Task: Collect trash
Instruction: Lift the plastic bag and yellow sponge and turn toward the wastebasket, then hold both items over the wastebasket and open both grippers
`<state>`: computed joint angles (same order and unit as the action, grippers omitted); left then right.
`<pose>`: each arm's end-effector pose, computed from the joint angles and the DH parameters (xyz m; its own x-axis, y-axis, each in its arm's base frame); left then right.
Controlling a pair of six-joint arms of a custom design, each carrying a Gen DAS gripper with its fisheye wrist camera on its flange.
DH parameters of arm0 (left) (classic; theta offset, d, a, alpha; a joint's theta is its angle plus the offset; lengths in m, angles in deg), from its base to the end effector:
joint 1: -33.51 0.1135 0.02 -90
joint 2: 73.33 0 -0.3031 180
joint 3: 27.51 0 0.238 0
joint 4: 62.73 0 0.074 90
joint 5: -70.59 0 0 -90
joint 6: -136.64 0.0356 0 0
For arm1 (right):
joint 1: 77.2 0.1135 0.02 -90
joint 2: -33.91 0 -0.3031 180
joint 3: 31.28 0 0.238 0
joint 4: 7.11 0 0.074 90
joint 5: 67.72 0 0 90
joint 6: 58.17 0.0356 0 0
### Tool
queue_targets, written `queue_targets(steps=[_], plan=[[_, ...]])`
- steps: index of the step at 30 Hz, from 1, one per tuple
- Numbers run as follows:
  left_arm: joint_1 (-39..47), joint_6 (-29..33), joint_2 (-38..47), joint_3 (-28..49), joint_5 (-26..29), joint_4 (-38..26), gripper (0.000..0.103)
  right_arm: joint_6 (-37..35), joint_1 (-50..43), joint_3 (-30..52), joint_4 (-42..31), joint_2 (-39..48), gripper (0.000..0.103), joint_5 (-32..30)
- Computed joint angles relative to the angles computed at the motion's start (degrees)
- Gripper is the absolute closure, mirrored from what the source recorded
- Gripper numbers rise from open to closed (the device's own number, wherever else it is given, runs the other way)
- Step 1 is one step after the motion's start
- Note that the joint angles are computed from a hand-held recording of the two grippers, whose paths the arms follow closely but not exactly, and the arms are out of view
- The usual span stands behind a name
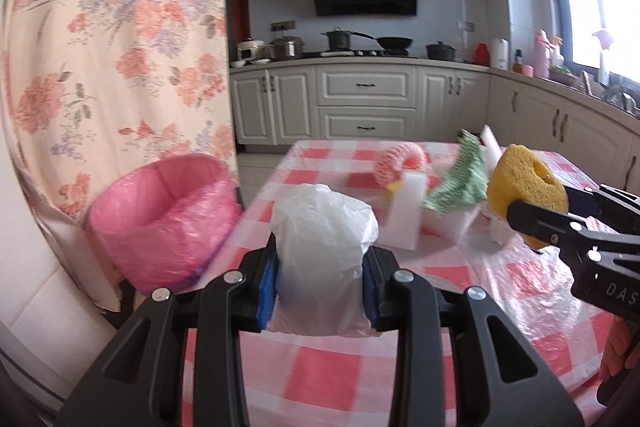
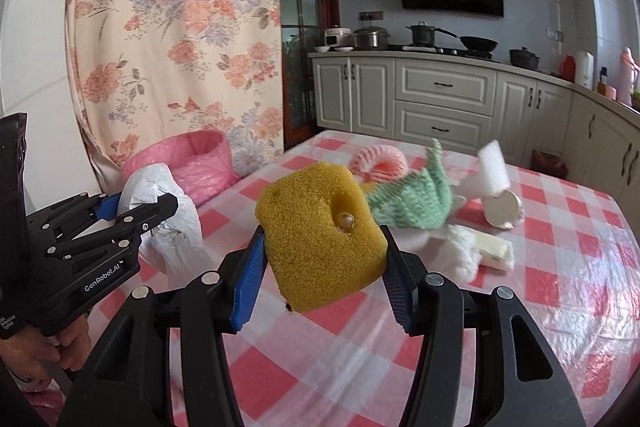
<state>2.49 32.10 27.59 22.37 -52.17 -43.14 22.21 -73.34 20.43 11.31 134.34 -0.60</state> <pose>0.2805 -0.1462 0.1718 -0.4423 0.0196 -0.8967 -0.0757 0.9954 0.0591 0.3224 0.0356 0.1789 -0.4300 -0.1833 -0.8840 -0.4755 0.8783 0.0491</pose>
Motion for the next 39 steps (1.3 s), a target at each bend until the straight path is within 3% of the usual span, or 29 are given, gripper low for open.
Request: queue_targets(steps=[17,31,39], plan=[[14.95,6.26,-5.84,-3.50,-0.44,4.69,0.070,1.57,14.53,13.51,-1.32,7.10,0.051,3.61],[31.57,11.83,-1.87,4.15,6.98,4.21,0.069,5.59,22.37,37.68,-12.85,19.83,0.051,4.29],[37.02,11.64,3.39,10.77,10.03,1.69,0.069,6.86,23.93,52.28,-20.16,28.32,0.050,3.64]])
